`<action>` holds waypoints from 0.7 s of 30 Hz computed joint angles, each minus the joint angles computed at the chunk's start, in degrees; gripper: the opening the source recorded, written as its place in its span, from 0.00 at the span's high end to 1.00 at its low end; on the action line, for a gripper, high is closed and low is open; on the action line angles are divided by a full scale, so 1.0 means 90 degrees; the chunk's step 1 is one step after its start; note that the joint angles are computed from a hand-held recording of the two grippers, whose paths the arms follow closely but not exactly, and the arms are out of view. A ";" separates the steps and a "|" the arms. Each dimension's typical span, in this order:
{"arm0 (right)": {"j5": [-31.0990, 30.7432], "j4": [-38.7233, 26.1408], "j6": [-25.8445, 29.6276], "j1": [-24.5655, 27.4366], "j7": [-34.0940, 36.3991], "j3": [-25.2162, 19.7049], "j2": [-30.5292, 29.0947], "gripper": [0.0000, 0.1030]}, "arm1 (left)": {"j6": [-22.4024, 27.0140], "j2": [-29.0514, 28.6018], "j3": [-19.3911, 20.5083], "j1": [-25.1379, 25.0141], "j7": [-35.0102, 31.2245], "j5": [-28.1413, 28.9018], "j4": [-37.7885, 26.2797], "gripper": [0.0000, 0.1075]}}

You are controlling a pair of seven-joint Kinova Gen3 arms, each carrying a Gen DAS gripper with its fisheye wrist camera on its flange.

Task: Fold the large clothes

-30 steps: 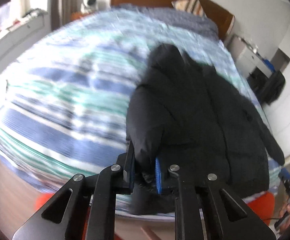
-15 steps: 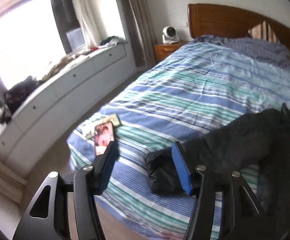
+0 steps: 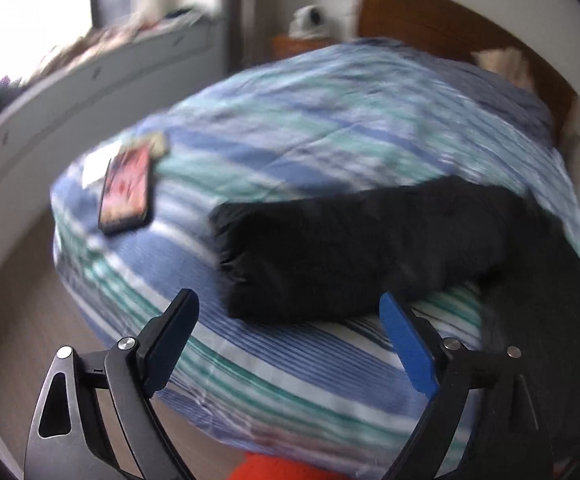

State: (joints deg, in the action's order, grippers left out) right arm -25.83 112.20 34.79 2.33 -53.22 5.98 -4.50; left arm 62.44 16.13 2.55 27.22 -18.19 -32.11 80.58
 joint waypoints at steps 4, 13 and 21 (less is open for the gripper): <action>0.0186 -0.0002 0.0043 -0.0052 -0.0301 -0.0121 0.0027 0.40 | -0.0342 0.0442 -0.0266 -0.0550 0.0192 0.0575 0.0151 0.14; 0.0740 -0.0080 0.0081 -0.0215 -0.0960 -0.0337 0.0121 0.40 | 0.0632 0.1276 -0.0949 -0.0075 -0.0404 0.0213 -0.1013 0.91; 0.0547 -0.0056 0.0037 -0.0215 -0.0886 -0.0259 0.0123 0.40 | 0.1276 0.1668 -0.0734 -0.0087 -0.0807 -0.0148 -0.1768 0.62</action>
